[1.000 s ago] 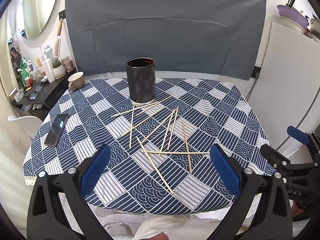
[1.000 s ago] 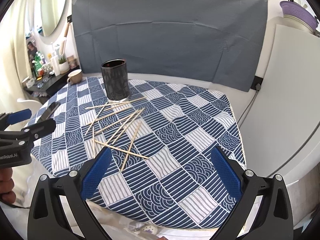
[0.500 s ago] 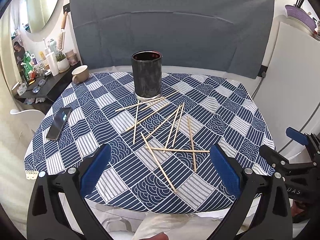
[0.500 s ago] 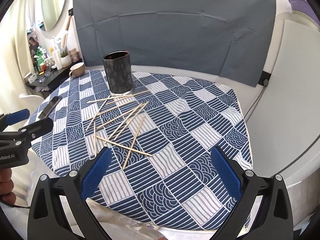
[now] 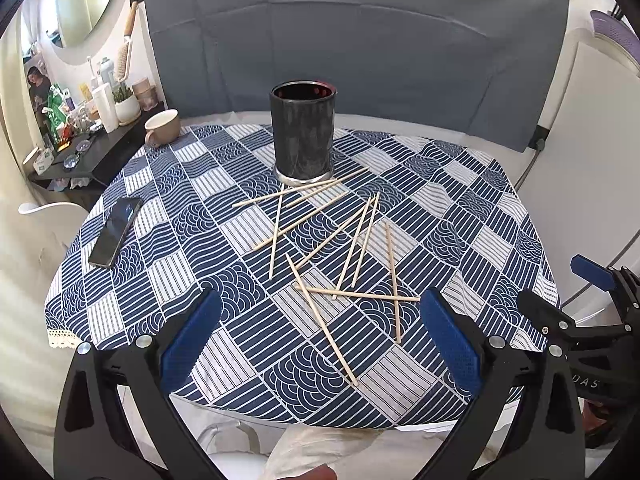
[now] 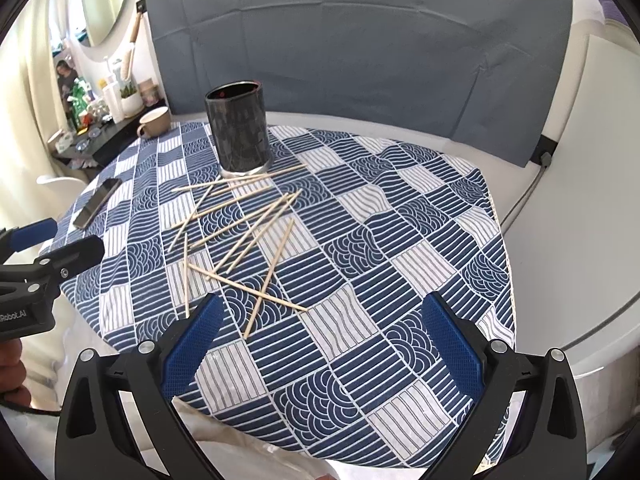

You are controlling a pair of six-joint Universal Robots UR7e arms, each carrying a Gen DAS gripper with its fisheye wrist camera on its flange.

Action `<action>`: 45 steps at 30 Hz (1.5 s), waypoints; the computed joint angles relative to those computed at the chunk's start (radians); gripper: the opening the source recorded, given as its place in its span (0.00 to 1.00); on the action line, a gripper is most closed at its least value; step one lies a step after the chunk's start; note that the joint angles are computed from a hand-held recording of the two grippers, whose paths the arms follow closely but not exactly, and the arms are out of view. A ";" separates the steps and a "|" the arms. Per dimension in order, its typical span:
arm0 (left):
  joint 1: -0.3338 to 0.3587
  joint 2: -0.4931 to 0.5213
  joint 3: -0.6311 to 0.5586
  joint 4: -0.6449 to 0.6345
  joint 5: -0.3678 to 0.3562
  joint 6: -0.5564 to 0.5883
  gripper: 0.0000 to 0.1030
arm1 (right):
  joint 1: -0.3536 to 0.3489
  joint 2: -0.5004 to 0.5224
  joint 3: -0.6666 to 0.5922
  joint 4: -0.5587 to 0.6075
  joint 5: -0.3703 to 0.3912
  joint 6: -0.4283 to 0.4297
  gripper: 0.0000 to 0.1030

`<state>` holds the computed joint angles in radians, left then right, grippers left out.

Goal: Organize utensils
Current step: 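Lower the right tool toward a wooden stick while the left tool approaches another stick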

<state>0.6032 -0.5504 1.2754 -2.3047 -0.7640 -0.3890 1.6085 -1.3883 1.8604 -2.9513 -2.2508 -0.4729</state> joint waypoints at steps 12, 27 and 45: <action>0.042 0.052 -0.114 0.148 -0.039 -0.067 0.94 | -0.014 0.060 -0.092 0.156 -0.007 0.027 0.92; 0.117 0.133 -0.273 0.368 -0.158 -0.164 0.94 | -0.068 0.143 -0.239 0.408 0.005 0.113 0.92; 0.184 0.240 -0.388 0.500 -0.198 -0.275 0.94 | -0.130 0.354 -0.506 0.649 0.008 0.191 0.92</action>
